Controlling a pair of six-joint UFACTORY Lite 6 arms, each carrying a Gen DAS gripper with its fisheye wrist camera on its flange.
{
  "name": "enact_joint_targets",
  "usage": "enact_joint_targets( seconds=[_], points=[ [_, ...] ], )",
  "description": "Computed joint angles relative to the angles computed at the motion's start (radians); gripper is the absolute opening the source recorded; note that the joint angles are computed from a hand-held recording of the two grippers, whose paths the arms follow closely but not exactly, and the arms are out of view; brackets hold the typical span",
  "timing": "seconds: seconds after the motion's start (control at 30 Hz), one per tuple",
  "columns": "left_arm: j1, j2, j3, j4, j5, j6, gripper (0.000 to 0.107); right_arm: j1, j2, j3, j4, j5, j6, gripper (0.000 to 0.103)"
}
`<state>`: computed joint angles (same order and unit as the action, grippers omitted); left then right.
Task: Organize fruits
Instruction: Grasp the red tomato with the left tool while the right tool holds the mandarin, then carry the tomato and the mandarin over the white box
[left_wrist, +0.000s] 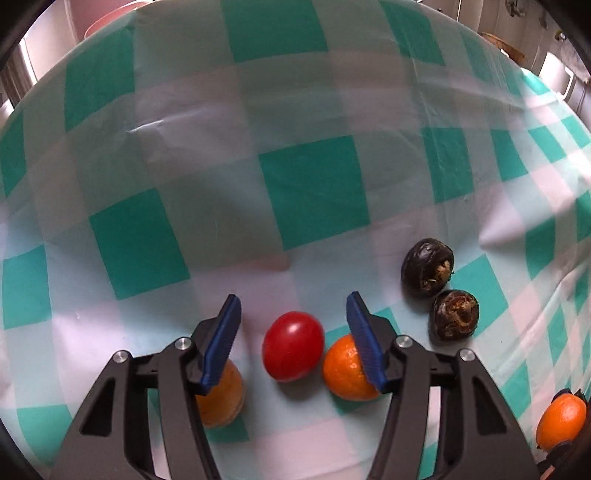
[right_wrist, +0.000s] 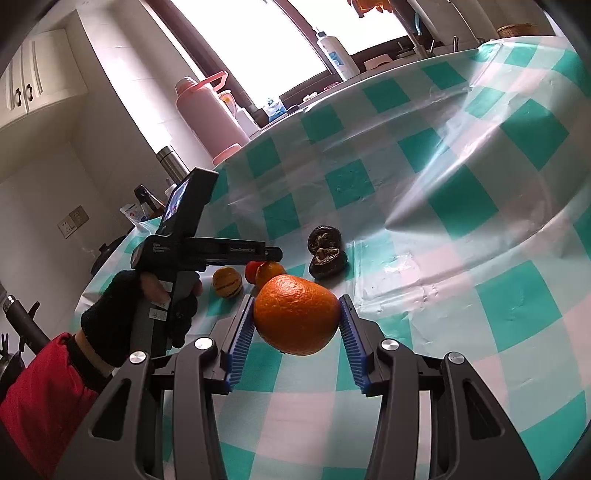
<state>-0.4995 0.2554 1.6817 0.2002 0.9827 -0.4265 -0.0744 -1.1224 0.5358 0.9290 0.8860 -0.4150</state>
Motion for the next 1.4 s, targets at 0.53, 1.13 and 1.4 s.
enact_joint_targets(
  seconds=[0.53,1.13,1.4],
  points=[
    [0.002,-0.086,-0.100,0.035,0.033,0.160,0.040,0.005,0.010,0.008,0.004,0.002,-0.009,0.048],
    [-0.302,-1.149,-0.750,0.374,-0.069,-0.673,0.037,0.746,0.358,0.204,-0.807,-0.287,0.709,0.076],
    [-0.439,-1.350,-0.924,0.486,0.000,-0.889,0.038,0.945,0.897,0.539,-1.171,-0.307,1.053,0.080]
  ],
)
